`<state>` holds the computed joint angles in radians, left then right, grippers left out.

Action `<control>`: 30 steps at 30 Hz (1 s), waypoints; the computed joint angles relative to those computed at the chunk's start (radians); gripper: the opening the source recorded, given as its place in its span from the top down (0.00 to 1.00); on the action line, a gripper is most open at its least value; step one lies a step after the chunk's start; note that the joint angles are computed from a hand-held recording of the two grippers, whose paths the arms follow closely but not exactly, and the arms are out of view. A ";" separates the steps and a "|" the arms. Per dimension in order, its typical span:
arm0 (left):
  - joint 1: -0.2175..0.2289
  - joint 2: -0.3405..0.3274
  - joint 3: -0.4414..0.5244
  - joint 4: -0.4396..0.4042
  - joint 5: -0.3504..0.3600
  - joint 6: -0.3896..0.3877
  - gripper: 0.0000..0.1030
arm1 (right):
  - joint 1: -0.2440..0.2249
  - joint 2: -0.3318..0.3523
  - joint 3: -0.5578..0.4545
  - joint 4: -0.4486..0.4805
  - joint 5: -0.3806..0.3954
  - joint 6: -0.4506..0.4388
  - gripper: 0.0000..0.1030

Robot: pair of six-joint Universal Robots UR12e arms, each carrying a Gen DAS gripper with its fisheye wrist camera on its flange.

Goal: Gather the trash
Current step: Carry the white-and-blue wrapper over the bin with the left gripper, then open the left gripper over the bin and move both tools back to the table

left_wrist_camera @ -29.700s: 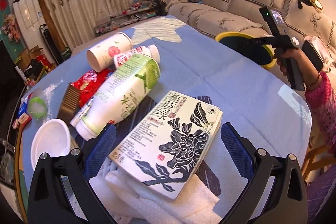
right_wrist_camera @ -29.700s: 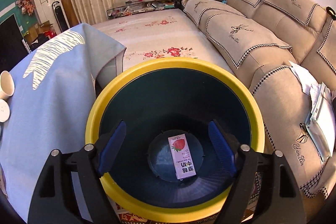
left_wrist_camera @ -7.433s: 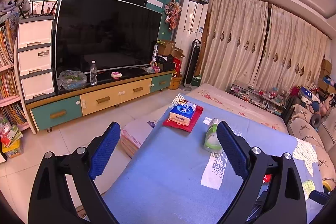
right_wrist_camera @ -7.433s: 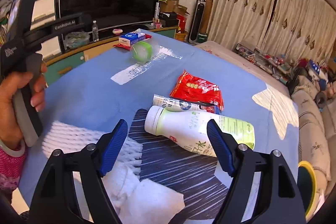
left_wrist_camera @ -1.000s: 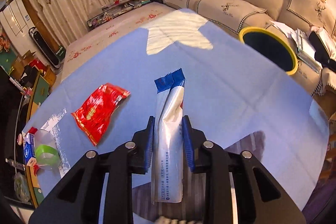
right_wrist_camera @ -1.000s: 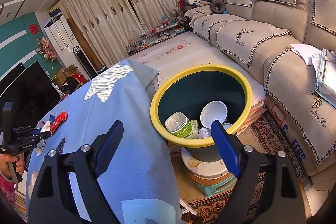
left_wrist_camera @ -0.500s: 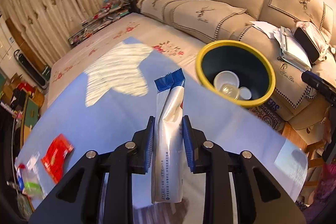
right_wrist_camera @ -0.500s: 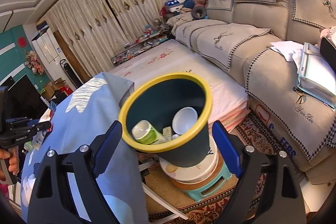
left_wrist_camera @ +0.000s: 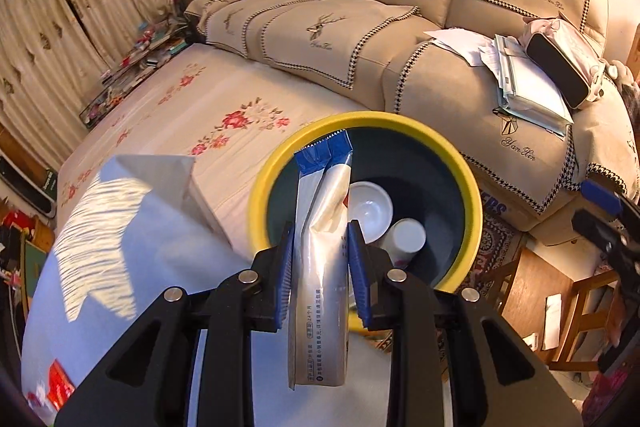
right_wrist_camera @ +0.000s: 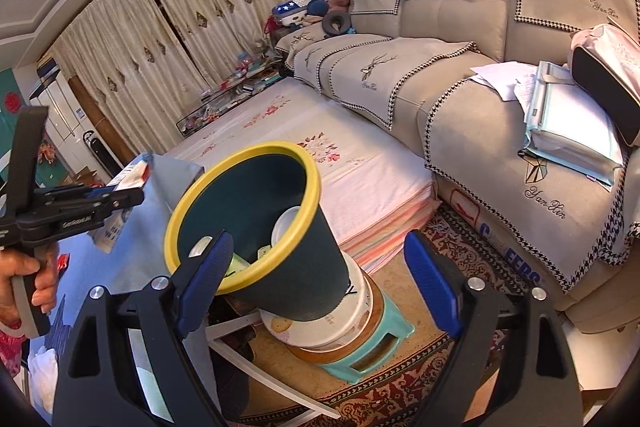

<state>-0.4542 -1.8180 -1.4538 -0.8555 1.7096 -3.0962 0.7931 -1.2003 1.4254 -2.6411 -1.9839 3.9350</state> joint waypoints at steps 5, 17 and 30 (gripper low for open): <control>-0.009 -0.075 0.072 -0.021 -0.019 -0.034 0.72 | -0.004 -0.006 0.007 0.018 0.001 0.017 0.20; 0.038 0.032 0.002 0.065 -0.091 -0.160 0.29 | 0.015 -0.010 -0.008 0.006 -0.013 -0.023 0.16; 0.167 0.564 -0.418 0.198 0.229 -0.367 0.14 | 0.089 0.128 -0.225 0.058 0.166 -0.250 0.16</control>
